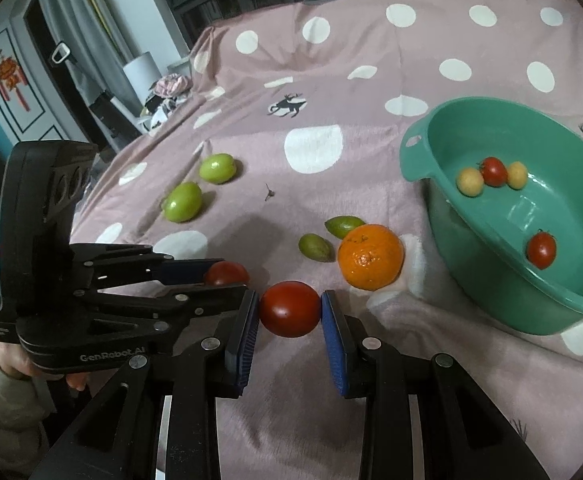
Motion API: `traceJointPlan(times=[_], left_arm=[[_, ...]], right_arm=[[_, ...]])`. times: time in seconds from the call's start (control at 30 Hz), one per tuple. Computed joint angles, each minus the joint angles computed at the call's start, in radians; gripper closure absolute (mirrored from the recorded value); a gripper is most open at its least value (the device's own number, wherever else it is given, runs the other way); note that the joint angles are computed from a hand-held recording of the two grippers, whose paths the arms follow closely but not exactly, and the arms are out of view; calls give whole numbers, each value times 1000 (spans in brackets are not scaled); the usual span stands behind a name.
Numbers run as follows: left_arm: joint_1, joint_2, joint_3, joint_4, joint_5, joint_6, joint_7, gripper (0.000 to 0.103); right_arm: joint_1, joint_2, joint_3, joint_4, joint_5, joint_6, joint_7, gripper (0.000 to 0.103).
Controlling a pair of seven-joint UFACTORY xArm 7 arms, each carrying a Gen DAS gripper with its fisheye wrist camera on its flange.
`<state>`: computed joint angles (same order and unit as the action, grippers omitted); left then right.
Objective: Organize fruits
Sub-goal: 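Grasp a red tomato with left gripper while right grasps another tomato, then carry both held tomatoes over the green bowl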
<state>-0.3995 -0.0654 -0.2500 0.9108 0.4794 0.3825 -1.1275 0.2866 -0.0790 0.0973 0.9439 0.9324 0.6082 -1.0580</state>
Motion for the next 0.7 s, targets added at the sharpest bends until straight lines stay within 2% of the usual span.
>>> traceJointPlan(times=[0.2, 0.47, 0.7], left_arm=[[4, -34, -21, 18, 66, 43, -59, 73], [1, -8, -27, 87, 112, 71, -55, 73], [-27, 48, -8, 166, 141, 89, -46, 73]], right_arm=[[2, -40, -13, -15, 50, 3, -40, 70], [-2, -69, -41, -17, 112, -3, -83, 70], [-21, -71, -61, -8, 154, -7, -104, 70]])
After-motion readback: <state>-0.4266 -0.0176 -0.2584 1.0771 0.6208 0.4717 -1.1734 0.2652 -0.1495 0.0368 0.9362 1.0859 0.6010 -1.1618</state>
